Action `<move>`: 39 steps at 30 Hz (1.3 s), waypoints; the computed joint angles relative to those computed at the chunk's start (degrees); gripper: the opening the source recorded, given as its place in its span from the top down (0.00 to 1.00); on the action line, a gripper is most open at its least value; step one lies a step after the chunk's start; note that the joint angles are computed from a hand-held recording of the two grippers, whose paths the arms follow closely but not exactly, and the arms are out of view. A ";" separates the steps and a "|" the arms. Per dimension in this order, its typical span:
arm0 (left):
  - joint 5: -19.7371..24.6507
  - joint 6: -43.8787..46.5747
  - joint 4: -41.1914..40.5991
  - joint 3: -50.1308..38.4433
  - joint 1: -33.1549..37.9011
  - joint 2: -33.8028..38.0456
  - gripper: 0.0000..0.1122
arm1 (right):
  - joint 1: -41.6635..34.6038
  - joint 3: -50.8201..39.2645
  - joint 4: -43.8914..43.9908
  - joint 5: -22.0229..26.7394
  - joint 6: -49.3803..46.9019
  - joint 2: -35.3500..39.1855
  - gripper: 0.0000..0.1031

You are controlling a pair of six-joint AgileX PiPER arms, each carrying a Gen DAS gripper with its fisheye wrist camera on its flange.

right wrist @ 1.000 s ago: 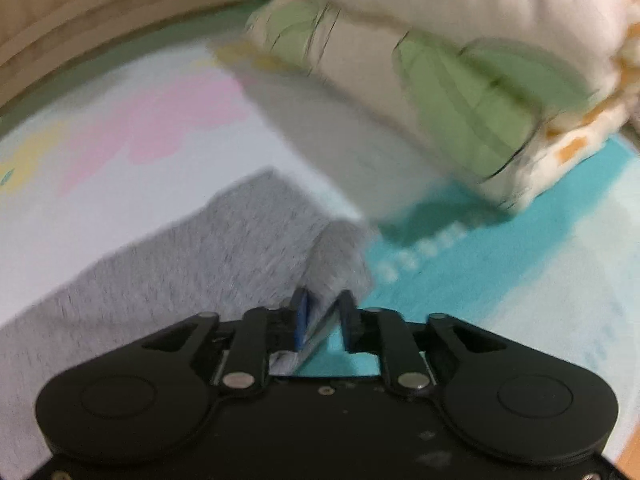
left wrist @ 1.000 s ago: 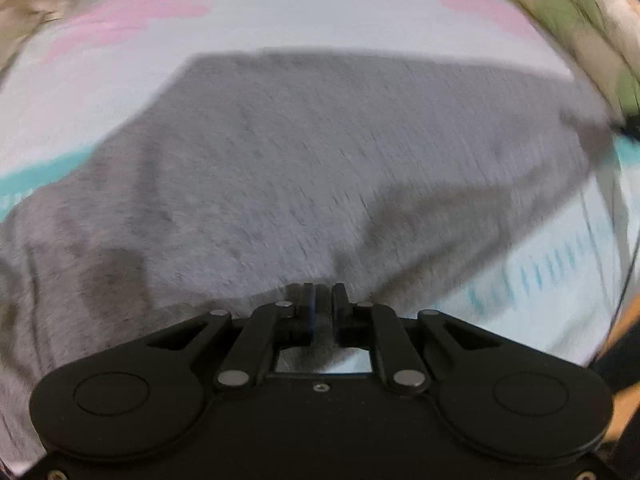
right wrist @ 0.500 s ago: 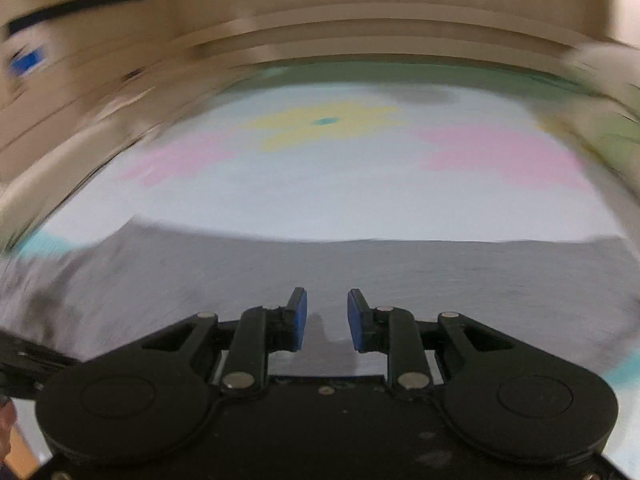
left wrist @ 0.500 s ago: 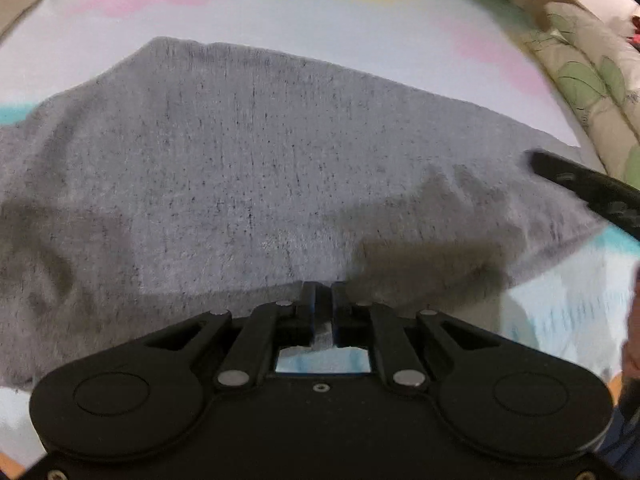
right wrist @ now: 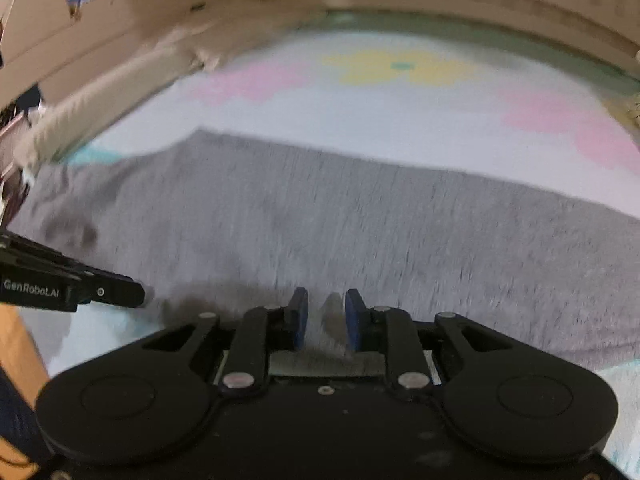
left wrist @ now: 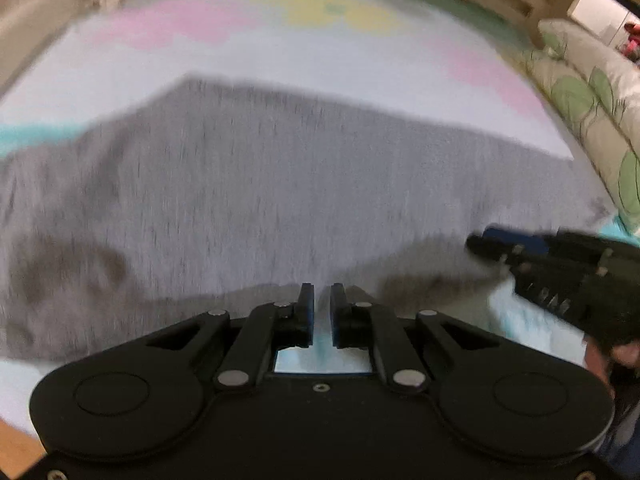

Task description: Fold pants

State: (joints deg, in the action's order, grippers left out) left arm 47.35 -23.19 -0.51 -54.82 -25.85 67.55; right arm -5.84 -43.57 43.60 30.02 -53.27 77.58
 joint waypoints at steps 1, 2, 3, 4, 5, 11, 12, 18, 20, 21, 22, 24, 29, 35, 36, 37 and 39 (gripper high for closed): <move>-1.54 -3.01 2.42 0.02 -1.40 0.44 0.86 | 0.62 -0.19 -1.30 -0.19 1.68 0.16 0.79; -2.29 -4.59 3.87 0.00 -2.22 1.22 0.85 | 0.92 -0.77 -3.25 0.31 3.63 1.36 0.79; -1.81 -5.39 4.77 -0.46 -2.84 2.86 0.85 | 0.87 -1.15 -4.09 0.25 4.11 3.65 0.79; 0.18 -4.84 4.45 -1.15 -2.84 4.58 0.85 | -0.63 -1.46 -4.37 2.28 3.16 4.81 0.80; 1.19 -4.00 3.85 -1.05 -2.86 6.40 0.86 | -2.57 -1.08 -2.36 3.76 0.00 4.48 0.81; 2.96 -8.22 8.80 -2.57 -6.77 6.71 0.87 | -18.78 -4.48 2.75 7.58 -4.84 3.01 0.75; 2.78 -8.18 7.84 -3.35 -6.59 7.18 0.87 | -22.58 -5.90 4.04 6.54 -4.06 4.09 0.73; 1.61 -9.49 7.20 -9.74 -9.23 10.39 0.87 | -40.44 -17.04 4.84 6.62 14.75 14.16 0.67; 2.16 -8.07 7.01 -12.66 -10.21 12.24 0.87 | -43.50 -20.68 1.69 7.35 22.06 17.47 0.67; 2.26 -7.64 6.85 -14.23 -10.69 13.68 0.87 | -44.30 -21.83 0.51 7.42 23.90 18.58 0.67; 2.59 -7.51 6.85 -15.49 -11.15 14.52 0.87 | -45.15 -22.85 0.14 7.56 24.64 19.76 0.67; 2.82 -8.17 7.51 -18.17 -11.91 16.81 0.87 | -46.12 -24.70 -1.03 8.45 26.47 21.52 0.67; 3.72 -9.79 8.00 -24.62 -13.40 21.94 0.87 | -45.76 -30.85 -4.11 10.36 34.06 27.02 0.66; 5.84 -9.73 8.12 -31.62 -14.96 27.17 0.87 | -43.30 -36.36 -6.99 7.33 41.50 33.12 0.65; 6.06 -9.94 8.19 -32.77 -15.17 28.24 0.87 | -43.05 -36.60 -6.72 6.47 41.21 33.69 0.65; 6.27 -10.01 7.96 -33.65 -15.25 29.09 0.87 | -42.89 -36.69 -6.67 6.29 40.94 33.63 0.65; 7.62 -9.80 6.58 -36.54 -15.02 31.50 0.87 | -43.04 -37.11 -5.48 6.31 39.08 34.28 0.65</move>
State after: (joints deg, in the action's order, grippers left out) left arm 54.97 -32.99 6.07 -91.36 -40.87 99.06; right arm -48.88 -80.68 38.11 36.34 -14.19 111.86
